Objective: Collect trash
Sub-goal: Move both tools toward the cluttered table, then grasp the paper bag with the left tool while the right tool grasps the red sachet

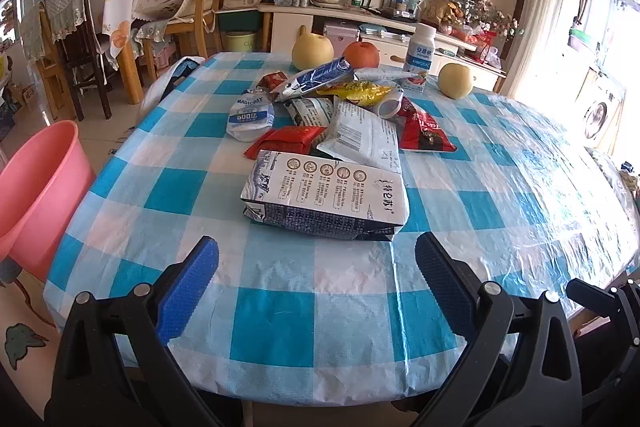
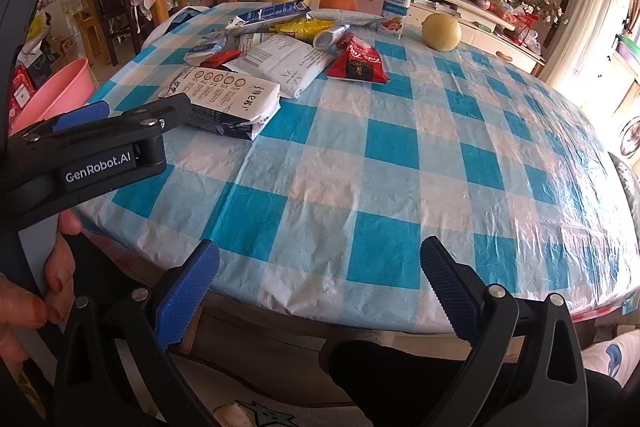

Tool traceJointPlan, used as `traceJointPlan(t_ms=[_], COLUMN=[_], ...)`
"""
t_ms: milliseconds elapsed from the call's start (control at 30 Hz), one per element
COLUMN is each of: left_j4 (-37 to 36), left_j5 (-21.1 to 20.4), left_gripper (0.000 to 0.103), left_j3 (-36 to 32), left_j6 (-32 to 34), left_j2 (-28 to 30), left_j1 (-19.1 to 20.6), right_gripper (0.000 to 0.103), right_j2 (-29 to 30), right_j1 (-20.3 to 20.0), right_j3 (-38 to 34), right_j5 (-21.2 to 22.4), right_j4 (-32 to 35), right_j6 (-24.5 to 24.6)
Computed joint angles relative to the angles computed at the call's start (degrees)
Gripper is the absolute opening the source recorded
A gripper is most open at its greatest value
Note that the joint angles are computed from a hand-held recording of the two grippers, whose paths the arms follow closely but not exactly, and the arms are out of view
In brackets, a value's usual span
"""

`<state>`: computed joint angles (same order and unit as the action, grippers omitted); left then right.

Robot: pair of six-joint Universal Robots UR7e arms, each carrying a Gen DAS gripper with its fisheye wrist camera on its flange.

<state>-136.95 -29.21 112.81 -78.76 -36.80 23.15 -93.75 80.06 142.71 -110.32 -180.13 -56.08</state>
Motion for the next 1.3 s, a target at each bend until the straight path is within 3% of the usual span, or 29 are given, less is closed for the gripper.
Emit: traceJointPlan(t_ms=[367,533,1000,1300], left_j4=[-11.23,-13.57,-13.14,-29.27], left_j5=[-2.56,-4.25,-5.26,-11.05], left_gripper=[0.099,0.099,0.099,0.099], left_j3=[-0.46,-1.55,-4.94,-4.54], left_j6=[11.50,15.90,20.66,31.97], left_j2=[2.04,2.89,4.49,6.02], left_j1=[3.17,4.91,8.32,9.92], right_gripper=[0.099,0.099,0.099,0.099], right_j2=[1.56,-0.12,2.21,3.41], right_j1=[-0.06,-2.26,-3.02,-2.17], right_j3=[-1.91,-5.82,-15.01,-16.40], right_j5=[-0.27,4.07,10.81,10.05], right_j4=[-0.55,5.89,18.86,20.39], right_j6=[0.18,4.67,13.30,14.78])
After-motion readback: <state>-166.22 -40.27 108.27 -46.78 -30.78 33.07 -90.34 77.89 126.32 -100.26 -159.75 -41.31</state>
